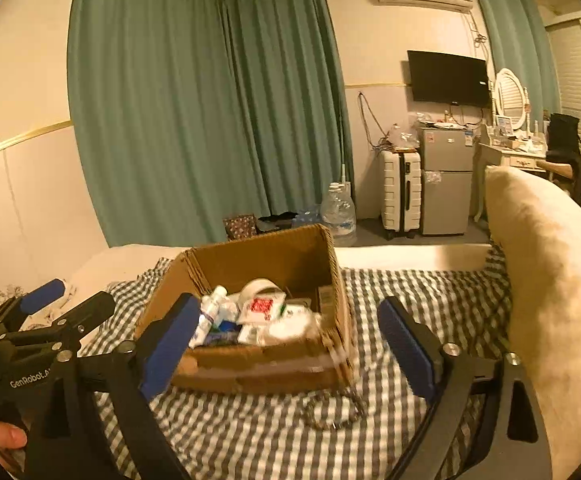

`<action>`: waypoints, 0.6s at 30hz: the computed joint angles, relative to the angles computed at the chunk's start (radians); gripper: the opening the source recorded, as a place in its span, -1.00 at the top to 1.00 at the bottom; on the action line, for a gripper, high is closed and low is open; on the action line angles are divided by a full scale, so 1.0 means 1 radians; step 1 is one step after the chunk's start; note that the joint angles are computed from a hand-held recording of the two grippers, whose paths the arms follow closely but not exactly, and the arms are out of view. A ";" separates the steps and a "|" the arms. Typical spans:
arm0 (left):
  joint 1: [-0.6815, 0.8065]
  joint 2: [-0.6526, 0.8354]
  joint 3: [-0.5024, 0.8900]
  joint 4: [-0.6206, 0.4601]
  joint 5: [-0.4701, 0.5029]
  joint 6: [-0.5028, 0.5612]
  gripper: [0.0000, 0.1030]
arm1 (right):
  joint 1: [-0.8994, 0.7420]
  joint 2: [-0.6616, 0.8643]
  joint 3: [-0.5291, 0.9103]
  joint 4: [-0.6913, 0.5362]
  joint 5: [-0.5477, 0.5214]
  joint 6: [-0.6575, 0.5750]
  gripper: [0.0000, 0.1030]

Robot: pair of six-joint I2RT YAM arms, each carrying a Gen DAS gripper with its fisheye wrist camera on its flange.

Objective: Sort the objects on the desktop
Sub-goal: 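Move both tools back to the wooden bead bracelet on the bedspread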

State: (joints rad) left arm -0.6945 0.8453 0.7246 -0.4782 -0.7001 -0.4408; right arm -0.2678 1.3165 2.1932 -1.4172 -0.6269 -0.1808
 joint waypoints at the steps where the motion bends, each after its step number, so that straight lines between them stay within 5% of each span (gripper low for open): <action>1: -0.047 -0.002 -0.007 -0.032 -0.043 -0.036 -1.00 | -0.026 -0.015 -0.019 -0.009 -0.014 -0.020 -0.93; 7: -0.149 0.053 -0.124 -0.054 -0.123 -0.244 -1.00 | -0.187 -0.176 -0.345 0.026 -0.085 -0.159 -0.99; 13: -0.085 0.130 -0.313 0.157 -0.013 -0.321 -1.00 | -0.118 -0.293 -0.708 0.147 0.031 -0.187 -0.99; 18: 0.000 0.265 -0.373 0.345 0.090 -0.287 -1.00 | 0.038 -0.285 -0.826 0.257 0.178 -0.112 -0.99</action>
State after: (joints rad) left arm -0.6945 1.1100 0.3512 -0.1334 -0.6098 -0.7279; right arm -0.2294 1.0312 1.3672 -1.1597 -0.4487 -0.2923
